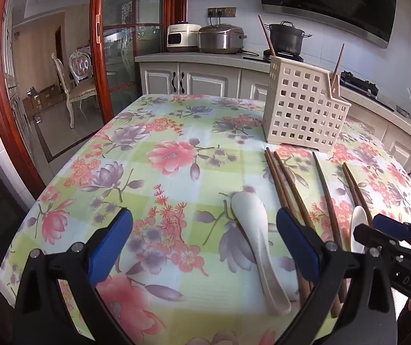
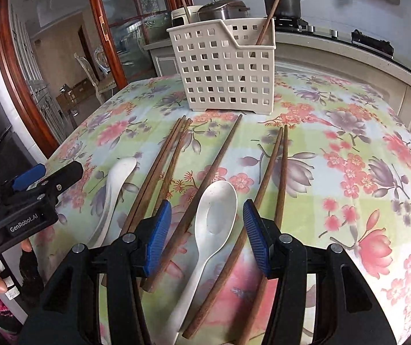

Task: Organize utensils
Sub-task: 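Close the left tool on a white spoon while the right tool approaches another spoon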

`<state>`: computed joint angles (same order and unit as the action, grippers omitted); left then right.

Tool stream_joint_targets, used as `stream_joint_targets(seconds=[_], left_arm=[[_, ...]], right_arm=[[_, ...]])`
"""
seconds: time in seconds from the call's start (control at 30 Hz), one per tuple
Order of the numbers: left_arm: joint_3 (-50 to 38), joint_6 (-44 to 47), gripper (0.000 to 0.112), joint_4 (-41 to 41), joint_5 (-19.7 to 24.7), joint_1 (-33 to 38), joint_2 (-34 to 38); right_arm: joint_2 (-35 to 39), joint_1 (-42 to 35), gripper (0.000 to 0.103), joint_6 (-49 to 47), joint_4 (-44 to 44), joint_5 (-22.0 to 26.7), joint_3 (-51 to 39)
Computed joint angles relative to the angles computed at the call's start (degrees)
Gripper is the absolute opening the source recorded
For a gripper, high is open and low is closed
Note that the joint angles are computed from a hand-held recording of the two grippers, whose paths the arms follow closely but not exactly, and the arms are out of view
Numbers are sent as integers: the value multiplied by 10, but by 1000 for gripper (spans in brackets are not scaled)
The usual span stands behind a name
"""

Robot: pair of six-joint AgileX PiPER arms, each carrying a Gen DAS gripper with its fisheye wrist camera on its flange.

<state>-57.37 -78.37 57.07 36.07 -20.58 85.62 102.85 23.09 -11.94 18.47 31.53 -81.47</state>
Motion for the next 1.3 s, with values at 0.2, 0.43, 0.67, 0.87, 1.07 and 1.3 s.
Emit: stream_joint_targets(seconds=[0.2, 0.43, 0.67, 0.87, 1.07, 1.3], left_arm=[[-2, 13, 97, -12, 3, 1, 10], [-9, 52, 96, -51, -8, 10, 23], [-30, 131, 96, -134, -25, 21, 36], [-72, 194, 94, -194, -21, 29, 62], [-170, 302, 74, -301, 23, 56, 137], [-232, 327, 58, -297, 62, 52, 192]], right_arm=[[29, 15, 45, 75, -68, 28, -39], [47, 30, 32, 125, -124, 43, -58], [31, 16, 26, 78, -73, 25, -35], [10, 2, 26, 42, -33, 5, -9], [-3, -14, 26, -9, 18, -2, 7], [-9, -24, 26, -45, 52, -5, 18]])
